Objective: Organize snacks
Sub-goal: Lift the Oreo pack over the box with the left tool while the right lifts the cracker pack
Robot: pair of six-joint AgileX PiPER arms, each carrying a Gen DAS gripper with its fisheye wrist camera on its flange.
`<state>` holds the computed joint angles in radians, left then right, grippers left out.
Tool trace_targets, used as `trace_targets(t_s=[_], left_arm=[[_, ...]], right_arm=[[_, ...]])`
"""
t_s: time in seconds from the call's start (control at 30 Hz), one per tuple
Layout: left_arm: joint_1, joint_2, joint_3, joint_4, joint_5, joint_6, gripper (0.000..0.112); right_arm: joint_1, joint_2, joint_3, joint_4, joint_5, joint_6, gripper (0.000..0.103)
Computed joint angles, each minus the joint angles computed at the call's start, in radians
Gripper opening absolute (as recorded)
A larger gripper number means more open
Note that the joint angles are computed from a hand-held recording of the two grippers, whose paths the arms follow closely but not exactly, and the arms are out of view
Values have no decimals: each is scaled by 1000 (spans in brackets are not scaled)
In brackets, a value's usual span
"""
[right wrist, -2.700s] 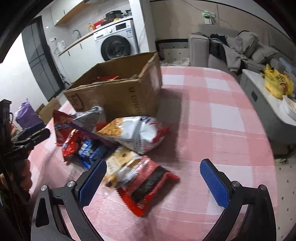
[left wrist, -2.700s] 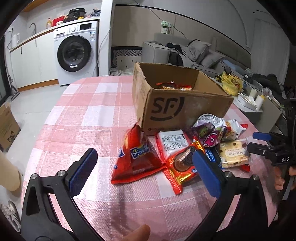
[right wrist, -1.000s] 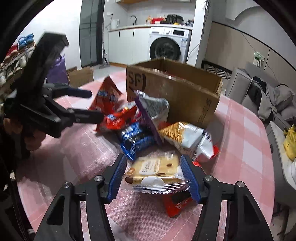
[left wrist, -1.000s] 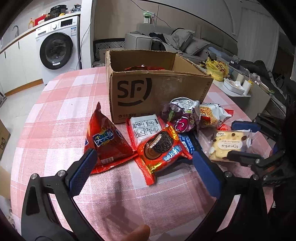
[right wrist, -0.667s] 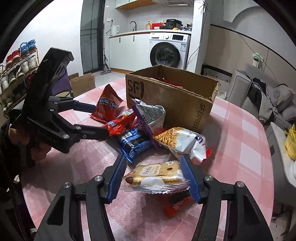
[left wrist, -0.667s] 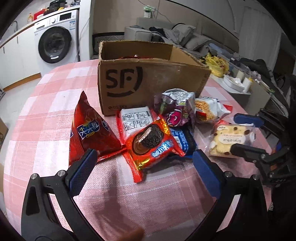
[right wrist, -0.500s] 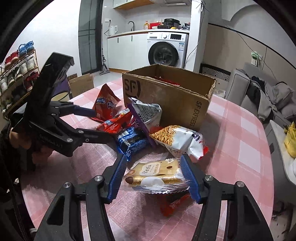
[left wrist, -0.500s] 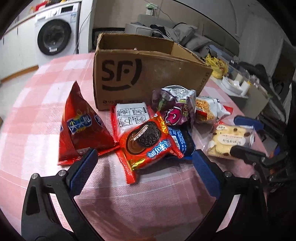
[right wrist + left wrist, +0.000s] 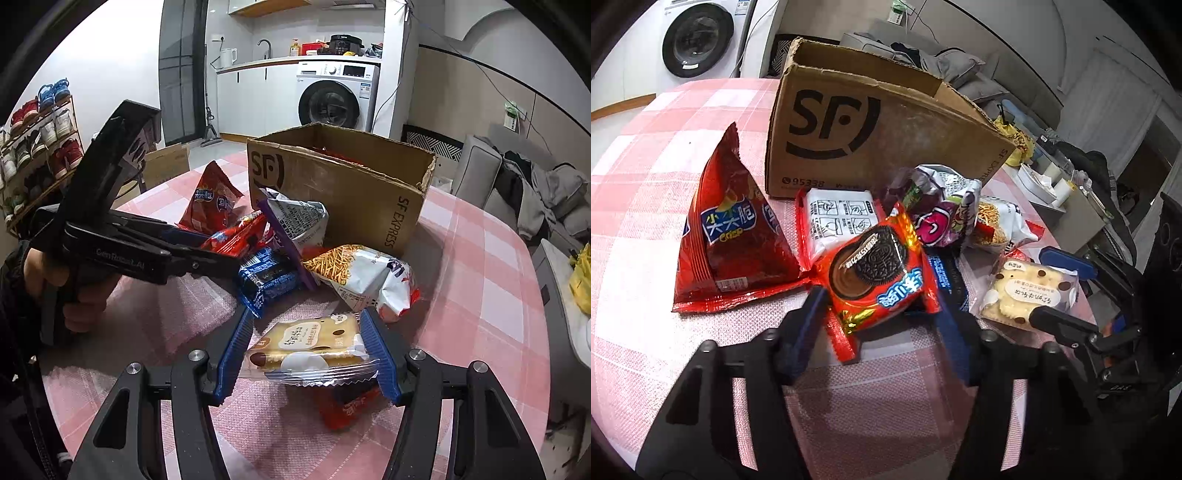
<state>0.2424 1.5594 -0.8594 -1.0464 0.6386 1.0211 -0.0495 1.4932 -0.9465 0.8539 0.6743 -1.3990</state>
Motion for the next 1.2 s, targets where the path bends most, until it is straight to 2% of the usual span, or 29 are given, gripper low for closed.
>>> trace_targets(t_s=[0.13,0.3,0.53,0.67,0.87,1.1,1.13,1.2], left_arm=[[15,-18,30,-45,23,57,40],[1,-44,49,-41,-2,66,30],[-1,-28,37,-22,-12,60,30],[1,-47,68,-82,-38,148,27],[39,-75,98,-142,0,241,26],[70,-127,124,-158,41,281,26],[73,-138,128,-153,45,278,26],[84,-155,131,-150,59,279,26]], right_arm=[[-7,-7,1,17,12,-16,61],[-17,-9,-1,42,24,-31,61],[-19,-12,-3,40,29,-28,61],[-23,-10,-4,43,31,-31,61],[-34,-17,3,77,44,-63,61],[-58,-44,9,115,80,-97,61],[-63,-50,13,127,83,-107,52],[-66,-54,6,117,88,-99,19]])
